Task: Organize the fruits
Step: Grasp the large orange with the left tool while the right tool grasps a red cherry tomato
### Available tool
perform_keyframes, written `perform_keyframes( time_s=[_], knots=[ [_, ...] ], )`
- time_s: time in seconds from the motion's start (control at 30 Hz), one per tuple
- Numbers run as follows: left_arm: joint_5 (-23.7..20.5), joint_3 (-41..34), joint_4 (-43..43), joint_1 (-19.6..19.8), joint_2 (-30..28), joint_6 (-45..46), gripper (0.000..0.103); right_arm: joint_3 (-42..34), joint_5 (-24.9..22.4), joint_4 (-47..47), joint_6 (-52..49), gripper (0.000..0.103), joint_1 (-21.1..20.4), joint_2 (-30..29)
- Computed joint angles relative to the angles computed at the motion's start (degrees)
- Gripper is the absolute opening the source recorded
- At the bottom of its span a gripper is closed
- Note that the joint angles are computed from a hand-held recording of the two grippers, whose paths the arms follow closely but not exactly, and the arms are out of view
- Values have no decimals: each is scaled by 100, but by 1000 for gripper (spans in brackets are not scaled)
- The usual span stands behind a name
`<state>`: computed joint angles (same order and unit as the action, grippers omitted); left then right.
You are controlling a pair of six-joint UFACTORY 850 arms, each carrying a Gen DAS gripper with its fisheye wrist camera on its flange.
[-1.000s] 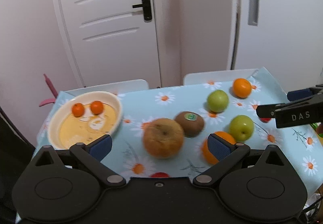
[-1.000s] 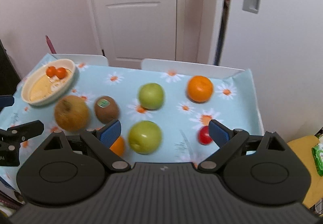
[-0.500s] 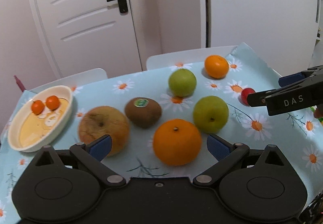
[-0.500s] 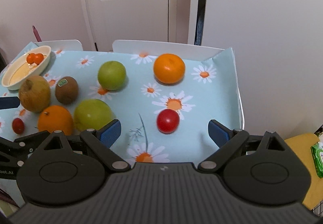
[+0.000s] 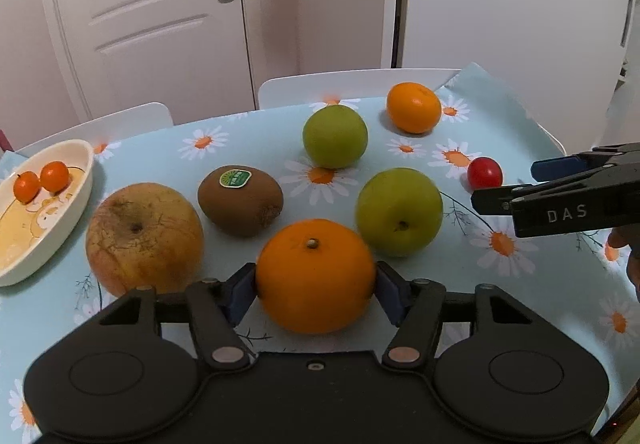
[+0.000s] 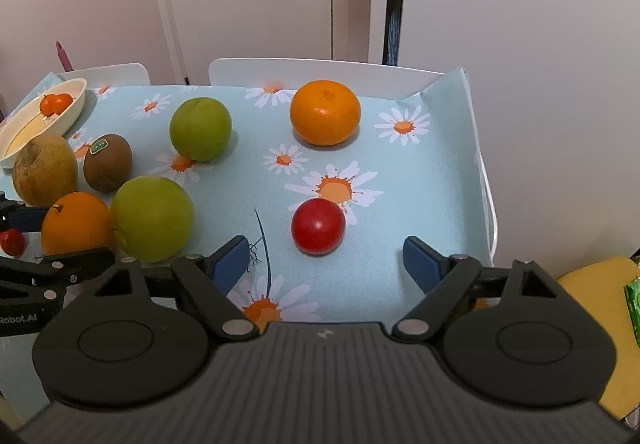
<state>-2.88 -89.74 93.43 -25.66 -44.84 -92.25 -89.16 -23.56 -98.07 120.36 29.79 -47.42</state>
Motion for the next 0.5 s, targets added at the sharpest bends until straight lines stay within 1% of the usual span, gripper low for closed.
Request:
perform_keyframes(
  time_s=[0.1, 0.13, 0.17, 0.23, 0.3, 0.33, 0.5],
  knots=[
    [-49, 31, 129, -23, 19, -117, 66, -51, 29, 43, -58, 91, -13, -35],
    [-39, 44, 16, -18, 31, -17, 66, -57, 31, -2, -12, 87, -17, -44],
    [-35, 54, -301, -13, 42, 296, 66, -72, 38, -24, 3, 83, -21, -56],
    [-51, 80, -376, -13, 64, 370, 66, -127, 66, 18, -49, 78, -32, -97],
    [-76, 119, -291, -16, 90, 306, 66, -193, 75, 104, -131, 76, -37, -141],
    [-99, 127, -431, -21, 98, 451, 66, -218, 70, 122, -155, 75, -38, -158],
    [-173, 190, -527, -35, 143, 522, 66, -318, 18, 98, -179, 74, -39, -236]
  ],
)
